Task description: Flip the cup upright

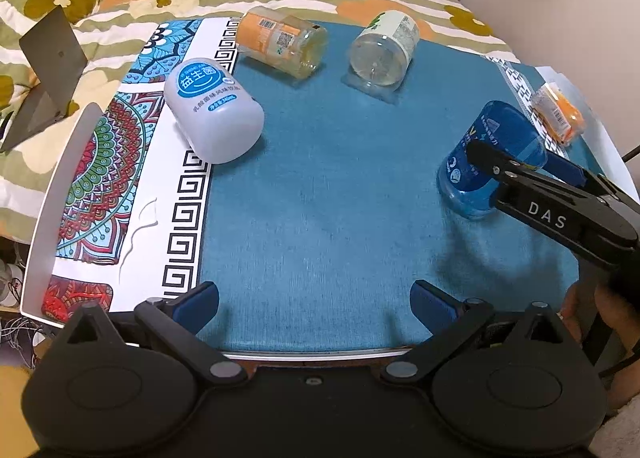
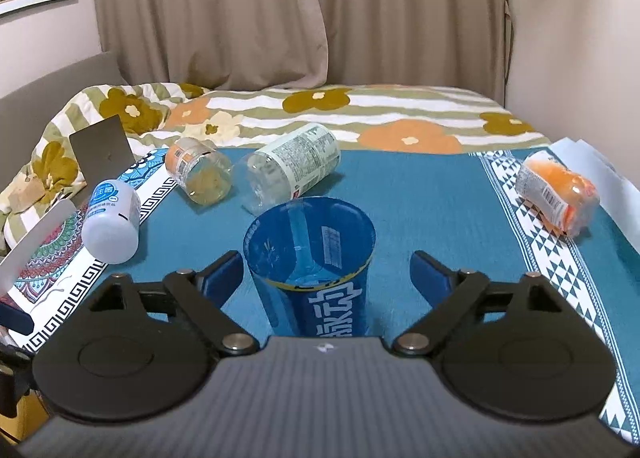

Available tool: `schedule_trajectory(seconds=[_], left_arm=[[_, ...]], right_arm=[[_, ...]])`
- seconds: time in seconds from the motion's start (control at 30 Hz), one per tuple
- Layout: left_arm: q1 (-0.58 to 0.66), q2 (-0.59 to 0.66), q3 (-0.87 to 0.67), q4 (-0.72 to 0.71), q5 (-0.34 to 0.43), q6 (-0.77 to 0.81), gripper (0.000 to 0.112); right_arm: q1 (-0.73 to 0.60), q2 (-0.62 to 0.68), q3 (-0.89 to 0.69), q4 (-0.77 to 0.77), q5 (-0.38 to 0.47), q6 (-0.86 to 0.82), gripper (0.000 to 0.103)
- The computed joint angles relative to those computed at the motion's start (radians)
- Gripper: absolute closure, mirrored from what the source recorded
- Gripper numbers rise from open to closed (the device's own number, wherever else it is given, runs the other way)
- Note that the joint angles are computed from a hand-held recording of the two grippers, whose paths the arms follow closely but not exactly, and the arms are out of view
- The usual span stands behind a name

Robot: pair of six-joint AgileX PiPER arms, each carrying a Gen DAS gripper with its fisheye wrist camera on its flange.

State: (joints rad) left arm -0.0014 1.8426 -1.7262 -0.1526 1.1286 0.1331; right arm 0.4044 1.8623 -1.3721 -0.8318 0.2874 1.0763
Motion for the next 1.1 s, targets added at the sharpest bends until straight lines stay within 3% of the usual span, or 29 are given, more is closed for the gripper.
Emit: schedule_trajectory(seconds=[0.13,0.23,0.4,0.6,0.8,0.9,1.1], left_arm=[[-0.011,-0.015,-0.019,0.006,0.009,-0.017,0.009],[-0.024,-0.034,-0.04,0.019,0.017,-0.033,0.009],[-0.05,-0.07,-0.091,0.048,0.035,-0.066,0.009],[-0.098,-0.124,-0.11,0.121,0.022,-0.109,0.009],[-0.126,-0.185,-0.065,0.148,-0.008,-0.142,0.009],[-0.155,-0.211,-0.04,0.191,-0.022,-0.176,0.009],[-0.196,-0.271,0.042,0.239,-0.069,-0.2,0.009]], right_arm=[[-0.017,-0.03,-0.016,0.193,0.025,-0.192,0.0],[-0.033,-0.068,-0.053,0.415,0.104,-0.41,0.0],[-0.076,-0.122,-0.184,0.723,0.357,-0.72,0.0],[-0.083,-0.153,-0.369,0.674,0.685,-0.75,0.0],[-0.084,-0.172,-0.449,0.621,0.905,-0.746,0.0],[-0.083,-0.193,-0.42,0.607,0.931,-0.741,0.0],[-0.095,-0.254,-0.33,0.634,0.903,-0.713,0.0]])
